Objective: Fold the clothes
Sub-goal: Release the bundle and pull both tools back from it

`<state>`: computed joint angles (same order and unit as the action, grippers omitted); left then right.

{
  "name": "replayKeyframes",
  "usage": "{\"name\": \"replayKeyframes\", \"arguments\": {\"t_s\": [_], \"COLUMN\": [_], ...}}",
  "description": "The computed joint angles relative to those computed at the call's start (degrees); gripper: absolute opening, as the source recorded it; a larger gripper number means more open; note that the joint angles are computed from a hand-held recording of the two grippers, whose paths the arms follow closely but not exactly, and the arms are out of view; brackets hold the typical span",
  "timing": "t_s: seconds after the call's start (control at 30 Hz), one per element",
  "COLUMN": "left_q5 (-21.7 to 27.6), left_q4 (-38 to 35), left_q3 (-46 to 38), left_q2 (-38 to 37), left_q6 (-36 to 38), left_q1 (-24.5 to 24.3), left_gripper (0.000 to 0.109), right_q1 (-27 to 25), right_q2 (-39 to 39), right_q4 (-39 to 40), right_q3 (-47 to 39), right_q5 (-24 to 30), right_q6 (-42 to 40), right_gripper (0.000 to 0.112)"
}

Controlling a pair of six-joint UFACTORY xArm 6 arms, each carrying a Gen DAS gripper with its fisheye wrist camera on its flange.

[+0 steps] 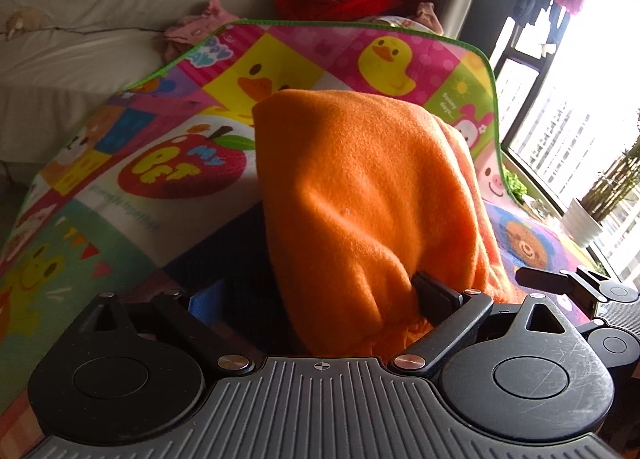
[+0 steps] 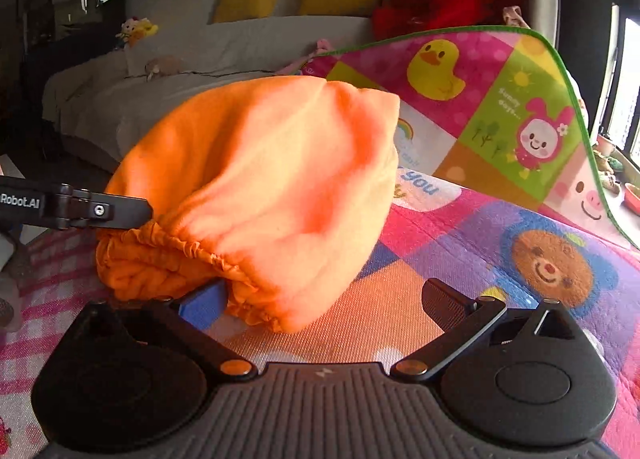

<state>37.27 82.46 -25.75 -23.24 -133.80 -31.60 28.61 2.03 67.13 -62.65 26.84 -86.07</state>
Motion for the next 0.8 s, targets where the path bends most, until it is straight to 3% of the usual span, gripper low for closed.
{"name": "replayKeyframes", "arguments": {"t_s": [0.1, 0.17, 0.37, 0.5, 0.8], "left_q5": [12.27, 15.74, 19.42, 22.71, 24.83], "left_q4": [-5.7, -9.11, -15.36, -19.06, -23.65], "left_q3": [-0.18, -1.66, -6.3, -8.92, -11.84], "left_q2": [0.0, 2.0, 7.51, 10.17, 12.43], "left_q6": [-1.14, -0.12, 2.39, 4.14, 9.22], "left_q1": [-9.87, -13.99, -22.46, -26.59, -26.86], "left_gripper": [0.103, 0.103, 0.103, 0.103, 0.103], "right_q1": [-1.27, -2.48, -5.46, -7.74, -8.06], "right_q2": [-3.25, -5.29, -11.48, -13.0, -12.52], "right_q4": [1.72, 0.02, -3.72, -9.2, -8.81], "right_q3": [3.75, 6.2, 13.27, 14.92, 14.39], "right_q5": [-1.37, -1.23, -3.76, -3.41, -2.66], "right_q6": [-0.45, 0.96, 4.58, 11.61, 11.05], "right_gripper": [0.103, 0.103, 0.103, 0.103, 0.103]}}
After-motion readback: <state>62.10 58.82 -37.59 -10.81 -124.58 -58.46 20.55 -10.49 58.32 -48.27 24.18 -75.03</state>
